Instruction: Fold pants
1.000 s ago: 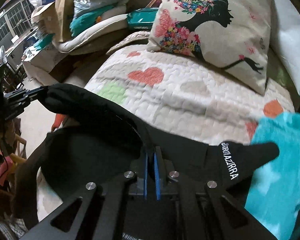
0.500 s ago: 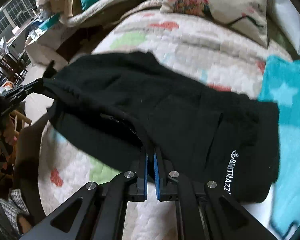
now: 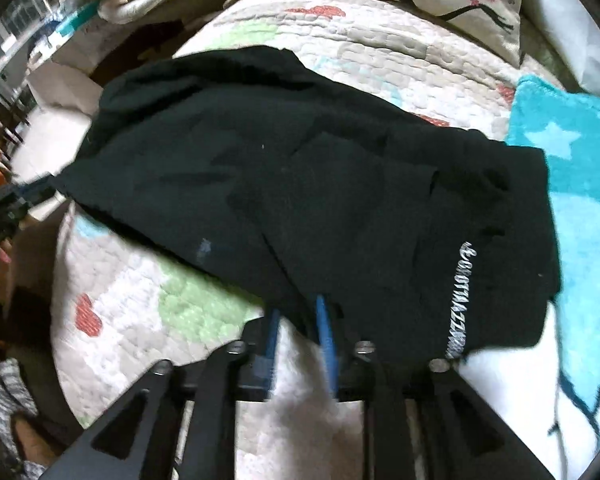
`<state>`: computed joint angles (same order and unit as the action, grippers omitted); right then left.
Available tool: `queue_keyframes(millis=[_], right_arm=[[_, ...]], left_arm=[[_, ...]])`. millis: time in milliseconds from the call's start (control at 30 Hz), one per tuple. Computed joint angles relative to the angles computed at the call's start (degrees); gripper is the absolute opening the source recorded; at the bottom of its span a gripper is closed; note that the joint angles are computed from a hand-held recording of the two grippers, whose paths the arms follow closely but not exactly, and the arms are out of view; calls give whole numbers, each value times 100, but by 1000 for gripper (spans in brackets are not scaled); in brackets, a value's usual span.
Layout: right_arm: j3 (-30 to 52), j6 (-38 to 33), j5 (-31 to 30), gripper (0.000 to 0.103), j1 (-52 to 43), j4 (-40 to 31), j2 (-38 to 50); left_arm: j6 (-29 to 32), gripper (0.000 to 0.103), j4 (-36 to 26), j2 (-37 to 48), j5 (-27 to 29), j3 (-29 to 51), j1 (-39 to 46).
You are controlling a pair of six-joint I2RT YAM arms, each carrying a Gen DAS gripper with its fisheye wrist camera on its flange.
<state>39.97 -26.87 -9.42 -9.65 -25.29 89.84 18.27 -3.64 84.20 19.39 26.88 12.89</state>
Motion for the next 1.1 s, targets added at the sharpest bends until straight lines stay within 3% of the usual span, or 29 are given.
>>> queue_keyframes(millis=[133,267,367,467,567,633,667,733,767,867,1100], right_arm=[[-114,-291,-77,49,-52,-408,-780],[204,-246,-547,51,-342,-747,-1007],[744,356,-1019,55,-549,-696,-383],[1196,1139,-1322,55,-573,-256,486],[1667,1727,-1280,55,-618,116,1403],[1936,1926,-946,55,-744,271,1828],[2040,2056,-726,50,-870,383,1989],[2334,2388,-1245,24,-1452,319,2373],[2477,2632,-1543,3,-1743,229,2561],[2619,2904,-2149,0,-2093,125,2786],[1855,2575,-489,3,-1136,796,1885]], left_arm=[[96,40,-397,10,301,311,697],[-363,42,-716,329,790,829,904],[-994,49,-532,690,834,1131,410],[-1595,50,82,1211,631,1315,-263],[-2112,50,485,2033,559,1680,-619],[-2428,50,602,2696,285,2027,-715],[-2513,50,698,2909,343,2104,-649],[-2673,53,1020,3163,764,2116,-393],[-2689,53,1026,3258,971,2169,-263],[-2723,53,1013,3476,1501,2304,12],[-3162,52,839,3833,2661,2732,749]])
